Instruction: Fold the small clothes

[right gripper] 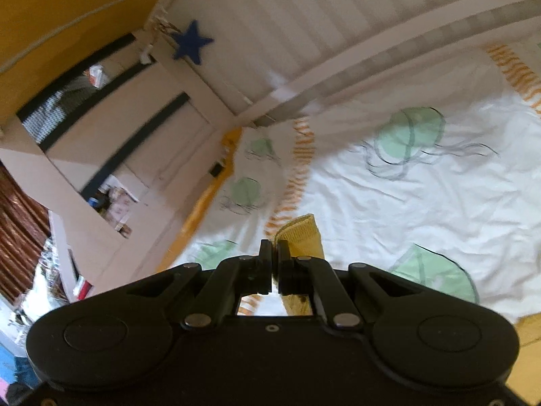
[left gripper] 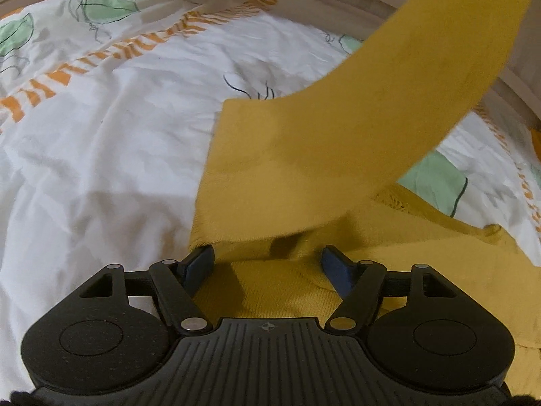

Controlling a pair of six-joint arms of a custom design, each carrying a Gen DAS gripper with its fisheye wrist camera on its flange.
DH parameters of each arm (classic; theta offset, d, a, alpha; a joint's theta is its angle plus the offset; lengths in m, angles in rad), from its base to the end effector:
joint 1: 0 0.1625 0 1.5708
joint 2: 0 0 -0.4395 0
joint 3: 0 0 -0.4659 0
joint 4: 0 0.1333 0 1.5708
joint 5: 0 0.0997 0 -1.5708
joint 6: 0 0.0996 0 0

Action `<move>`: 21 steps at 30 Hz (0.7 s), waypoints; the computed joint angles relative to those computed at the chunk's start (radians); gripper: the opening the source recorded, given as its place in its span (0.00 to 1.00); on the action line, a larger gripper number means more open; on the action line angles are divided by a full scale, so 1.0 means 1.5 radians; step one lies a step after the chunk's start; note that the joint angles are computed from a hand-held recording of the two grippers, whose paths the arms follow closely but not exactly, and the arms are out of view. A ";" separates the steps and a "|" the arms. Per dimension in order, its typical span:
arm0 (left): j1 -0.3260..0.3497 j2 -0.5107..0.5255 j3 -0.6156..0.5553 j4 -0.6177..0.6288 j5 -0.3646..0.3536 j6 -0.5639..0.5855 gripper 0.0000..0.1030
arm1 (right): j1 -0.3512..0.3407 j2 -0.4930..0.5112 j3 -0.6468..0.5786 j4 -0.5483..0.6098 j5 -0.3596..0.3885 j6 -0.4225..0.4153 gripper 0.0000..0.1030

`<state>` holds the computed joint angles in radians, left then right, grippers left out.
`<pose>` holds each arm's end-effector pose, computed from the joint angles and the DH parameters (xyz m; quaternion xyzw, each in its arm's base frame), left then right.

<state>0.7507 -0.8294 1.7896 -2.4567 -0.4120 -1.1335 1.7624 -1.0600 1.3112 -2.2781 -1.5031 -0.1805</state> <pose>-0.3297 -0.6147 0.0578 -0.1104 0.8291 -0.4360 0.3320 0.2897 -0.7581 0.3848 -0.1876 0.9553 -0.2258 0.0342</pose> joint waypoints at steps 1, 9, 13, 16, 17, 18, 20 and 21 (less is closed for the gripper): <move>-0.001 -0.002 0.003 -0.005 0.001 -0.006 0.68 | 0.004 0.002 -0.006 0.001 0.014 0.003 0.09; 0.003 -0.028 0.037 -0.092 -0.013 -0.045 0.60 | -0.001 -0.026 0.009 0.000 0.028 -0.009 0.09; 0.001 -0.035 0.037 -0.061 -0.021 -0.048 0.60 | -0.044 -0.065 0.054 -0.010 -0.019 0.003 0.09; 0.000 -0.036 0.035 -0.046 -0.023 -0.037 0.60 | -0.081 -0.095 0.092 -0.019 -0.076 0.005 0.09; 0.000 -0.035 0.034 -0.040 -0.023 -0.033 0.60 | -0.095 -0.106 0.107 -0.024 -0.100 0.002 0.09; -0.001 -0.035 0.033 -0.033 -0.022 -0.030 0.60 | -0.109 -0.115 0.122 -0.031 -0.124 0.000 0.09; -0.002 -0.034 0.031 -0.018 -0.019 -0.022 0.60 | -0.134 -0.128 0.145 -0.045 -0.164 -0.002 0.09; -0.003 -0.034 0.032 -0.010 -0.016 -0.024 0.60 | -0.144 -0.132 0.154 -0.049 -0.180 -0.001 0.09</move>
<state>0.7462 -0.8809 1.8371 -2.4710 -0.4354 -1.1696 1.5462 -1.2584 1.5424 -2.3520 -1.7732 -0.1821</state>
